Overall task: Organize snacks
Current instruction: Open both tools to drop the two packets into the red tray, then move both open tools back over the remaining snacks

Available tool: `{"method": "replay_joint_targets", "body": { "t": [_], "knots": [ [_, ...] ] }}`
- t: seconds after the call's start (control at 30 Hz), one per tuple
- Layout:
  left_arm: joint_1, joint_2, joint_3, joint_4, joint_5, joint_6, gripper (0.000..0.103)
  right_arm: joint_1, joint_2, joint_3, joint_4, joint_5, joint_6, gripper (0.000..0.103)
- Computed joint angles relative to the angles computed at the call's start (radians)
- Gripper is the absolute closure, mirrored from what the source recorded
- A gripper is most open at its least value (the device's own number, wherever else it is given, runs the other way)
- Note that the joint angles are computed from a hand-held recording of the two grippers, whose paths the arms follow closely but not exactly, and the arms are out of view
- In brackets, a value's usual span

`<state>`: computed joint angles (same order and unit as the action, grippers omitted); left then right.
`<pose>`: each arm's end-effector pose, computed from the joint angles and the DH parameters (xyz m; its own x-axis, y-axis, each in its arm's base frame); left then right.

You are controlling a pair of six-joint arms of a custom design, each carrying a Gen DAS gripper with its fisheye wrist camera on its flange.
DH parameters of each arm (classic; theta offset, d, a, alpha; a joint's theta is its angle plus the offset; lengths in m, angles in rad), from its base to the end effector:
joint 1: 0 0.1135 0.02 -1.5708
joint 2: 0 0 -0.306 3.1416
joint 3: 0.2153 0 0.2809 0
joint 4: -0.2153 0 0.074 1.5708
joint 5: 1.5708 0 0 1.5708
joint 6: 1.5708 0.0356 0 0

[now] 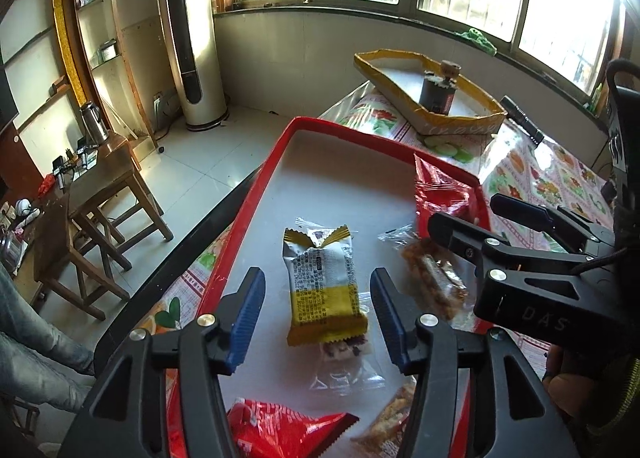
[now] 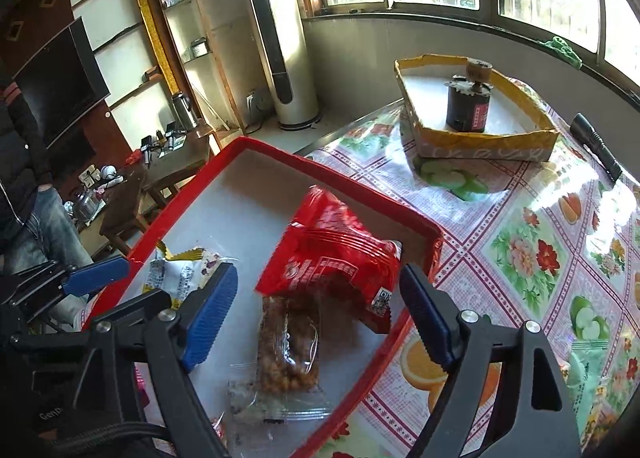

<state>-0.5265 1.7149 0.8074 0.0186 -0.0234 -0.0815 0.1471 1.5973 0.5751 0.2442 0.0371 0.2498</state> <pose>0.3024 -0.1748 0.1520 -0.7089 0.3179 -0.6297 0.4334 0.9006 -0.0332 0.2974 0.0427 0.1396 -0.7025 0.1457 -0.6966 0.0550 0.9870 0.1509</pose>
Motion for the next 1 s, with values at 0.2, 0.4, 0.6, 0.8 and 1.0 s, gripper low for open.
{"method": "replay_joint_targets", "body": {
  "t": [0.2, 0.4, 0.6, 0.8, 1.0],
  "knots": [
    [-0.023, -0.038, -0.026, 0.004, 0.001, -0.011, 0.046, -0.006, -0.113, -0.077, -0.006, 0.007, 0.015, 0.019],
    [-0.069, -0.063, -0.059, 0.007, -0.002, -0.022, 0.044, -0.064, -0.249, -0.19, -0.014, -0.018, 0.034, 0.019],
    [-0.12, -0.087, -0.078, 0.002, -0.006, -0.021, 0.043, -0.147, -0.421, -0.304, -0.064, -0.05, 0.039, 0.019],
    [-0.159, -0.107, -0.084, -0.009, -0.011, -0.027, 0.04, -0.283, -0.649, -0.401, -0.188, -0.107, 0.023, 0.019],
    [-0.211, -0.119, -0.089, -0.02, -0.015, -0.043, 0.038, -0.523, -0.871, -0.452, -0.373, -0.242, -0.076, 0.018]
  ]
}}
